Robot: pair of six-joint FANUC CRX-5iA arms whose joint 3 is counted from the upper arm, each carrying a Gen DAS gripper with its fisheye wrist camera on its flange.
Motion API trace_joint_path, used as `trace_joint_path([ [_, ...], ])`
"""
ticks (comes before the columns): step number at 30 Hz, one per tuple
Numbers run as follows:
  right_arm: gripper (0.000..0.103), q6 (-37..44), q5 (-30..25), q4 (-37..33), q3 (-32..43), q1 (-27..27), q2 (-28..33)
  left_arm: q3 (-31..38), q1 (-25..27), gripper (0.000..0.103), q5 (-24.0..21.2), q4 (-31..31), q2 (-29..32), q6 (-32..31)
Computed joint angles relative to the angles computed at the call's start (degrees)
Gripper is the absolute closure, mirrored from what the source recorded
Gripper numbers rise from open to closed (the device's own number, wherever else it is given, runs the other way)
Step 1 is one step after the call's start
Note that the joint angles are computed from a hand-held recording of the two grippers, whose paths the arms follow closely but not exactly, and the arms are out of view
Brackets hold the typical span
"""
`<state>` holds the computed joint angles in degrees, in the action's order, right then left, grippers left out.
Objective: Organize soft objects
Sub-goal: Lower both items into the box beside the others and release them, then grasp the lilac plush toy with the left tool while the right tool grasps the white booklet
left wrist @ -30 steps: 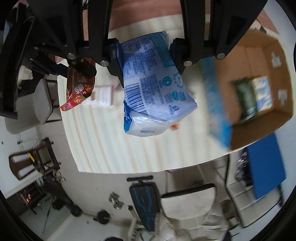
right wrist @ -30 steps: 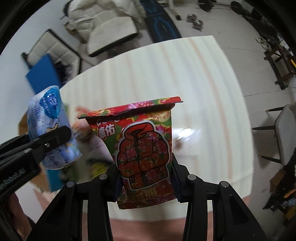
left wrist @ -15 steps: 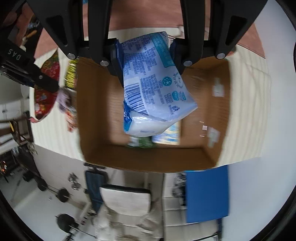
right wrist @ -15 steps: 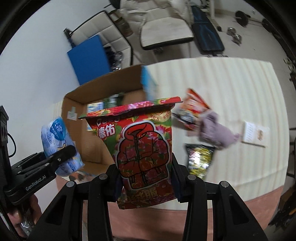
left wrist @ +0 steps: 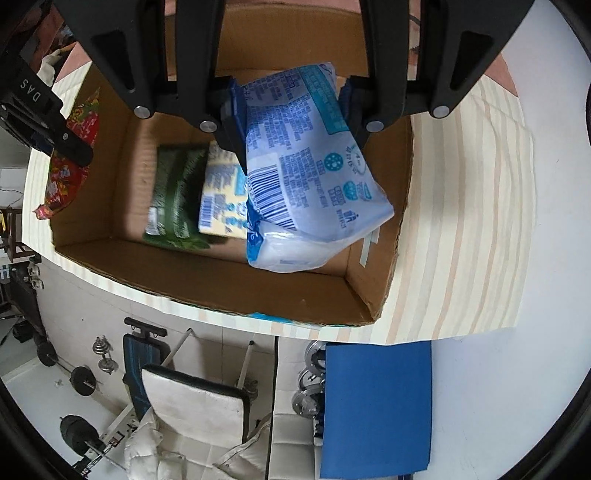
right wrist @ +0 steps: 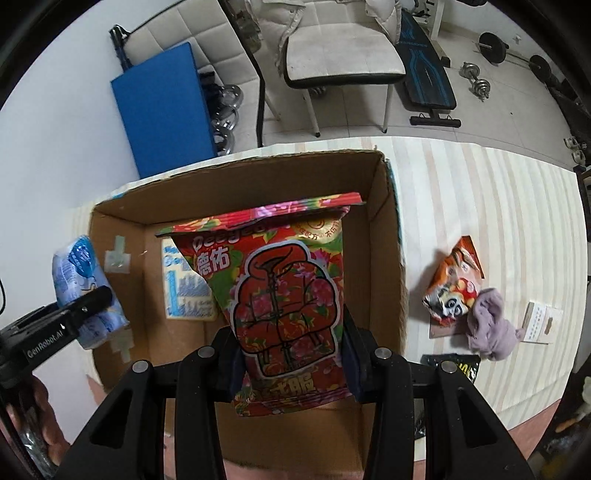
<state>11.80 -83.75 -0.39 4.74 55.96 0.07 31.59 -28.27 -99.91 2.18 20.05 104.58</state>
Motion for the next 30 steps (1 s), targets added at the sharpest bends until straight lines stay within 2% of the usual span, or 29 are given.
trace_joint_path([
  [1, 0.058, 0.24, 0.12, -0.11, -0.13, -0.38, 0.39, 0.02, 0.22, 0.067, 0.13, 0.41, 0.51, -0.07],
  [5, 0.057, 1.27, -0.11, -0.65, -0.10, -1.59, 1.66, 1.81, 0.98, 0.054, -1.79, 1.04, 3.25, 1.25],
  [7, 0.054, 3.18, -2.51, -0.67, 1.39, -2.25, 3.63, 1.97, 1.48, 0.030, -0.26, 1.71, 3.80, 0.14],
  [8, 0.031, 3.60, -3.76, -0.38, 2.17, -2.21, 4.47, 2.91, 1.03, 0.008, -0.32, 0.17, 4.19, -0.19],
  [9, 0.008, 3.66, -4.48, 0.01, 2.57, -2.13, 4.90, 3.95, 0.48, 0.005, -0.59, -1.78, 4.43, -0.35],
  [10, 0.006, 4.06, -3.02, -0.03, 2.21, -2.15, 4.36, 4.29, 0.32, 0.005, -0.60, -2.47, 4.44, -0.48],
  [13, 0.006, 4.33, -4.79, 2.23, 3.50, -1.23, 5.23, 3.96, 0.71, 0.005, -0.63, -1.60, 4.27, -0.13],
  [20, 0.006, 4.53, -5.17, 1.72, 4.29, -1.29, 5.07, 3.60, -0.06, 0.005, -0.97, -2.45, 2.72, -0.41],
  [30, 0.006, 1.74, -5.32, 0.95, 4.21, 1.42, 3.55, 2.09, -2.07, 0.005, -0.89, -4.25, -0.75, -0.89],
])
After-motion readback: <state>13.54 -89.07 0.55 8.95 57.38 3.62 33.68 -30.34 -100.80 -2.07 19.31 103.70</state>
